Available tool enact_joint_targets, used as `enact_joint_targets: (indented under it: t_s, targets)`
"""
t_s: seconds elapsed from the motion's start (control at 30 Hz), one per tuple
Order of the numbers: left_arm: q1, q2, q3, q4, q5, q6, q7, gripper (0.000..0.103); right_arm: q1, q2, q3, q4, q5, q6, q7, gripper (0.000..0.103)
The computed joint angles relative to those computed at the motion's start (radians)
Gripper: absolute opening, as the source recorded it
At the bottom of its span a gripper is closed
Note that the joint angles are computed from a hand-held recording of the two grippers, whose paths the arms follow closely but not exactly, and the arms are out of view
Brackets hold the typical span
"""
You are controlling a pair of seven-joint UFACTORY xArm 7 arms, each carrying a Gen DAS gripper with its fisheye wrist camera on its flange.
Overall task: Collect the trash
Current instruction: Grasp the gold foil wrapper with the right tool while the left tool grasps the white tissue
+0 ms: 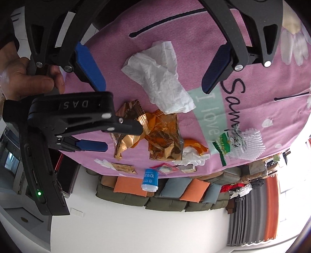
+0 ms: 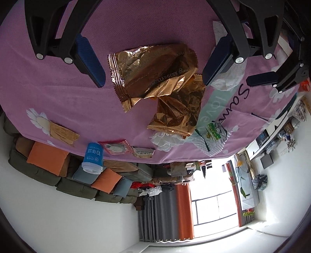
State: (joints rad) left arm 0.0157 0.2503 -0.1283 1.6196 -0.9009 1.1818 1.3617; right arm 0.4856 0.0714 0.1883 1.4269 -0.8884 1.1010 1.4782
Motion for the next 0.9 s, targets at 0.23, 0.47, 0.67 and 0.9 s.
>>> enact_joint_targets:
  t_s: [0.23, 0.47, 0.67, 0.9]
  targets:
    - [-0.017, 0.004, -0.003, -0.011, 0.036, -0.016, -0.008, 0.082, -0.023, -0.006, -0.009, -0.023, 0.065, -0.046, -0.1, 0.096]
    - [-0.02, 0.019, -0.007, -0.002, 0.06, -0.034, -0.043, 0.063, -0.033, -0.026, -0.005, -0.059, 0.067, -0.09, -0.076, 0.09]
    - [-0.014, 0.027, -0.01, 0.006, 0.075, -0.019, -0.043, 0.041, -0.036, -0.039, 0.008, -0.072, 0.078, -0.084, -0.067, 0.065]
    - [0.003, 0.043, -0.01, 0.033, 0.069, 0.016, -0.04, 0.021, -0.044, -0.066, 0.015, -0.103, 0.098, -0.125, -0.055, 0.027]
